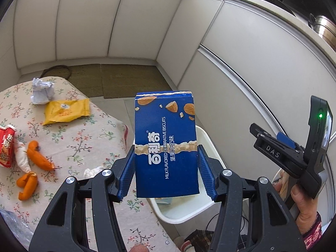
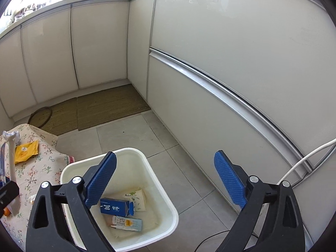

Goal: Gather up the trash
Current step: 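Carry the blue biscuit box over the bin and open the left tool, then grasp the clear plastic bottle on the table with the left tool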

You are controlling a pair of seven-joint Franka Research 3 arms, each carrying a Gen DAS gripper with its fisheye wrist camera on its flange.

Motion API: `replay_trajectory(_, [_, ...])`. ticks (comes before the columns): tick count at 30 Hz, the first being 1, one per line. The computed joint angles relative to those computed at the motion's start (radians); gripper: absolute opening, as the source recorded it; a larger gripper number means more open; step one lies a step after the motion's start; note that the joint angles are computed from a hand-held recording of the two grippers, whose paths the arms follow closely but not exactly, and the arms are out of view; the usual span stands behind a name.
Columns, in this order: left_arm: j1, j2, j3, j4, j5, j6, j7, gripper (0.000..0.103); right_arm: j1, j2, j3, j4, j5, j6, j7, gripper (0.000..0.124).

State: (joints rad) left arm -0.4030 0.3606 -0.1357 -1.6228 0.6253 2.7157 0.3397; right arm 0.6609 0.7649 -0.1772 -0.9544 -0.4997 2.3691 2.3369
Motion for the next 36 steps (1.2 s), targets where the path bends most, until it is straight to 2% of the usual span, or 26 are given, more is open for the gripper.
replay_trajectory(7, [-0.009, 0.069, -0.010, 0.077, -0.037, -0.002, 0.070, 0.053, 0.012, -0.003, -0.026, -0.009, -0.038, 0.004, 0.058, 0.092])
replay_trajectory(9, [-0.011, 0.083, -0.012, 0.088, -0.050, 0.004, 0.090, 0.056, 0.013, -0.008, -0.028, -0.019, -0.048, 0.006, 0.070, 0.092])
replay_trajectory(11, [-0.017, 0.091, -0.009, 0.097, -0.060, -0.007, 0.104, 0.066, 0.010, 0.004, -0.023, 0.003, -0.048, -0.004, 0.067, 0.092])
replay_trajectory(18, [-0.037, 0.075, 0.012, 0.088, -0.052, -0.051, 0.081, 0.069, 0.011, 0.004, -0.020, 0.004, -0.054, 0.001, 0.075, 0.093])
replay_trajectory(24, [-0.061, 0.051, 0.024, 0.086, 0.013, -0.152, 0.011, 0.077, 0.022, -0.014, -0.018, -0.027, -0.070, 0.023, 0.083, 0.094])
replay_trajectory(26, [-0.063, 0.033, 0.026, 0.071, 0.035, -0.183, -0.023, 0.085, 0.029, -0.020, -0.017, -0.036, -0.077, 0.031, 0.084, 0.094])
replay_trajectory(29, [-0.062, -0.002, 0.025, 0.042, 0.071, -0.232, -0.088, 0.089, 0.044, -0.027, -0.021, -0.047, -0.095, 0.052, 0.089, 0.095])
replay_trajectory(36, [-0.070, -0.078, 0.003, -0.001, 0.191, -0.492, -0.240, 0.095, 0.081, -0.008, -0.013, -0.017, -0.129, 0.078, 0.053, 0.096])
